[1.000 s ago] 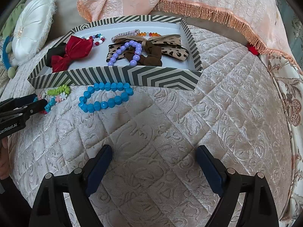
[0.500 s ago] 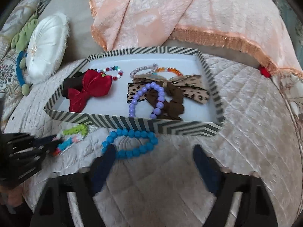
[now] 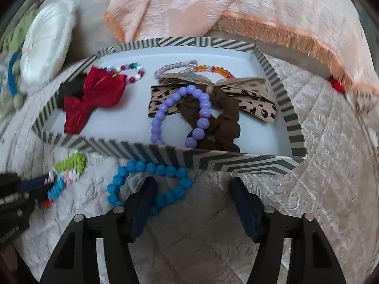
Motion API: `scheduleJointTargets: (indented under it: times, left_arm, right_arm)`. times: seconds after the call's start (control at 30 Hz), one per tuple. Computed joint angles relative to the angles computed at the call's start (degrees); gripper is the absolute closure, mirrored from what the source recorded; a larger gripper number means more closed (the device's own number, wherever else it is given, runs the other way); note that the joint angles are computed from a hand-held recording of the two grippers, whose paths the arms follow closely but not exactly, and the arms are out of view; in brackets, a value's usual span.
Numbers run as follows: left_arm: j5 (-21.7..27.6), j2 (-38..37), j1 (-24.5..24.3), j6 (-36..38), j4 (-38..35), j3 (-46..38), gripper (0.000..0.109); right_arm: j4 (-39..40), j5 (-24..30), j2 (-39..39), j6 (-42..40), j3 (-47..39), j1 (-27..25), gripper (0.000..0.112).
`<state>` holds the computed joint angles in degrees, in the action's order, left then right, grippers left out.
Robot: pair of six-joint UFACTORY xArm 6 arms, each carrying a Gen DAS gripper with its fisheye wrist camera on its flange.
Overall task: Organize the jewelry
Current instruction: 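Grasp the multicolour beaded strand with the left tool while the right grasps the blue bracelet, then lift the beaded strand with the left tool while the right lifts the blue bracelet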
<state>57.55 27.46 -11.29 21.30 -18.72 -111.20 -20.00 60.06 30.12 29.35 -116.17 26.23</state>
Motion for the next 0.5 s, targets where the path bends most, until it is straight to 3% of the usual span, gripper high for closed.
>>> scheduleJointTargets:
  times: [0.07,0.13,0.33,0.5]
  left_arm:
    - [0.0,0.3,0.1,-0.4,-0.6,-0.2,0.096]
    - [-0.4,0.2,-0.1,-0.7,-0.3,-0.1,0.096]
    - [0.1,-2.2,-0.2,-1.7,0.9,1.2,0.098]
    - [-0.7,-5.0,-0.2,-0.7,-0.3,2.6,0.098]
  right_arm:
    - [1.6,-1.4,-1.3,-1.7,1.7,0.2,0.089]
    - [2.1,-1.8,-2.9,-1.5,3.4,0.7,0.102]
    - [5.4,-8.7,-11.9,0.7,14.1,0.4,0.103]
    - [4.5,-10.5,-16.6,0.9,18.5,1.1,0.103]
